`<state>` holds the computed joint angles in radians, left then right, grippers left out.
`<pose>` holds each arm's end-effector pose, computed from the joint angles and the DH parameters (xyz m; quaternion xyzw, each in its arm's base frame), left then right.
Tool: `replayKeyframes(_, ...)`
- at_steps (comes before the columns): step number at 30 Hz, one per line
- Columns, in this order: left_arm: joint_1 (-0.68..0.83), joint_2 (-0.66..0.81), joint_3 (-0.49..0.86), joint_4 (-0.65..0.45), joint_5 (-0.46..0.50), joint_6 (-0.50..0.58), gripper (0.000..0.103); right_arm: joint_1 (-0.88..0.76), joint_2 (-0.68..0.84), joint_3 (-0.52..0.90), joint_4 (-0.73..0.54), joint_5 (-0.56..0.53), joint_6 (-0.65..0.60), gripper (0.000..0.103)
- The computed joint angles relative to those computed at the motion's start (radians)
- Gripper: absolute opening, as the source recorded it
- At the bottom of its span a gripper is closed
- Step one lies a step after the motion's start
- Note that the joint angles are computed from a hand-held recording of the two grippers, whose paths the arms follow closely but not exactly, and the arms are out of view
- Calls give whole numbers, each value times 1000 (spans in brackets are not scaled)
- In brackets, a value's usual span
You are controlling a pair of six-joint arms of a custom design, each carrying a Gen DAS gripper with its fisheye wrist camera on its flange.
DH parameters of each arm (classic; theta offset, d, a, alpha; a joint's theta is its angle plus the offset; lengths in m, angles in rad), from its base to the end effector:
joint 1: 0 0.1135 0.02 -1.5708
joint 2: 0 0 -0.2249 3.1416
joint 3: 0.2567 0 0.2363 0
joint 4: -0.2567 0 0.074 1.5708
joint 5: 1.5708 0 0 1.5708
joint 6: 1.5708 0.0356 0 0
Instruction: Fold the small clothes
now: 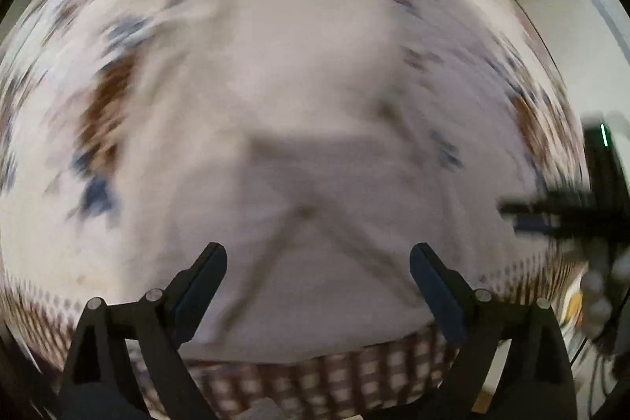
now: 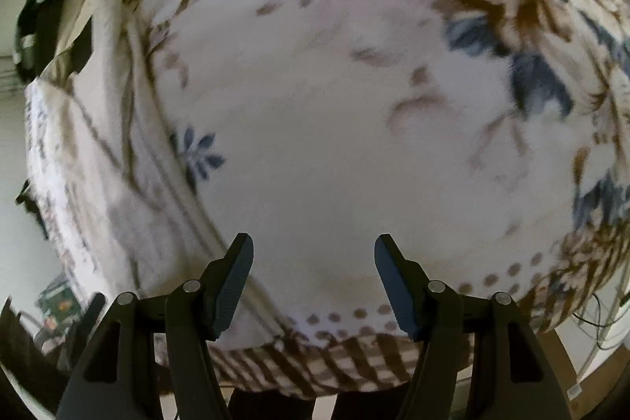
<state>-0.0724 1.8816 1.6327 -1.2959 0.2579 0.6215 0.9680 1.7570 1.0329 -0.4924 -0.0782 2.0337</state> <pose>0.3264 -0.0328 0.2211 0.3388 0.9320 -0.1203 0.0473 0.1738 0.2574 0.1254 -0.4937 -0.8507 -0.1783 0.0261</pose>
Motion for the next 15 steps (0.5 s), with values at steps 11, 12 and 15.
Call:
replayKeyframes(11,344,483,443,-118,-190,28,82,134,-61,-352,597,-65,141,66)
replayKeyframes(12,349,481,433,-122,-178,44,66,171,-85,-390,627,-44,170,66)
replayKeyframes(15,359,384,279,-51,-159,113,3,230,-62,-361,613,-7,182,46)
